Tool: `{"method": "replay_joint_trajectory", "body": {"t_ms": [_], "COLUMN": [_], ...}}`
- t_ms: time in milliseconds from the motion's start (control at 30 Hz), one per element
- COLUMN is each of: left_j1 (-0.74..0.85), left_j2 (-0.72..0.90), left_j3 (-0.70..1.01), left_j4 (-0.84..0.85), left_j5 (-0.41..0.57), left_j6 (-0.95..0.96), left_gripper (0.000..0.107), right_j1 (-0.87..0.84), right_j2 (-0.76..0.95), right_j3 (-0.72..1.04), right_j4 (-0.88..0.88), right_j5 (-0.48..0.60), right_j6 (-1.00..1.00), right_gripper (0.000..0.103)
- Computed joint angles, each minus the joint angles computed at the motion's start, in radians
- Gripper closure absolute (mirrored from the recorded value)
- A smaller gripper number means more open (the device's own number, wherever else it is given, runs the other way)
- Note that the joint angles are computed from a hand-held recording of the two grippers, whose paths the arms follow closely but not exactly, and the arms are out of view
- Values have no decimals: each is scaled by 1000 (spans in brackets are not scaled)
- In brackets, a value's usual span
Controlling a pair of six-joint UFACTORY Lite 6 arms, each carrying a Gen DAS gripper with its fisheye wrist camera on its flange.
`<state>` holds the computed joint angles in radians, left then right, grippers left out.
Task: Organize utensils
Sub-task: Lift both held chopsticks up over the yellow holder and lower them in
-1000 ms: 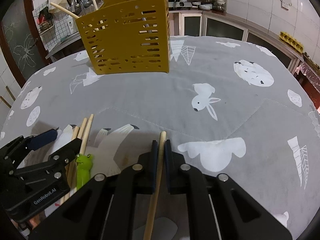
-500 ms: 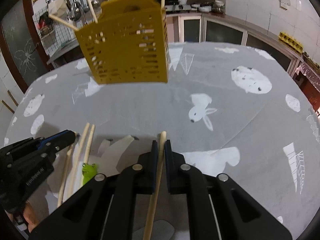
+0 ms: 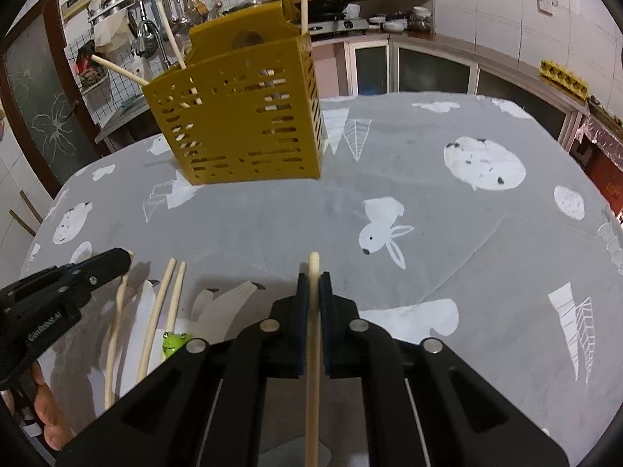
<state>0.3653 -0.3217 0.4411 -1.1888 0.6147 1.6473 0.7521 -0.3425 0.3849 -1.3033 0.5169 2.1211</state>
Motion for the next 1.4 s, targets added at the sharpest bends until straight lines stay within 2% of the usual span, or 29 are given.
{"method": "replay_joint_trajectory", "body": {"t_ms": [133, 333, 400, 533, 633, 700, 767, 800, 1033, 1200, 1233, 1267, 1300, 1367, 1400], "left_j1": [64, 187, 198, 145, 93, 58, 19, -10, -126, -190, -203, -212, -216, -215, -206], "left_j2": [-75, -189, -184, -124, -42, -7, 5, 23, 71, 95, 99, 105, 111, 124, 131], "left_j3": [12, 44, 68, 72, 53, 21, -15, -33, -87, -69, -65, -60, -51, -35, -22], "left_j4": [37, 30, 48, 78, 67, 30, -25, -63, -291, -328, -332, -327, -310, -264, -220], "left_j5": [89, 248, 271, 186, 96, 19, -64, -113, -277, -325, -336, -339, -337, -323, -306], "left_j6": [-20, -13, -32, -59, -43, -11, 46, 87, 302, 306, 304, 297, 278, 230, 185], "left_gripper": [107, 107, 107, 107, 102, 77, 66, 66, 66, 67, 69, 76, 88, 100, 101], "right_j1": [35, 177, 215, 172, 90, 61, 42, 26, -9, -8, -4, 3, 8, 21, 32], "right_j2": [-88, -254, -279, -275, -231, -199, -169, -155, -137, -112, -110, -107, -108, -122, -135], "right_j3": [-12, -16, -5, 12, 0, -18, -34, -42, -63, -54, -52, -48, -46, -44, -42], "right_j4": [27, 63, 65, 77, 70, 37, -6, -30, -90, -121, -120, -119, -115, -99, -85], "right_j5": [60, 259, 313, 273, 168, 125, 93, 71, 32, 26, 29, 35, 40, 55, 70], "right_j6": [-20, -46, -55, -107, -115, -74, -22, 3, 67, 94, 97, 100, 98, 82, 69], "right_gripper": [97, 97, 97, 97, 97, 97, 97, 97, 97, 97, 97, 97, 97, 97, 97]}}
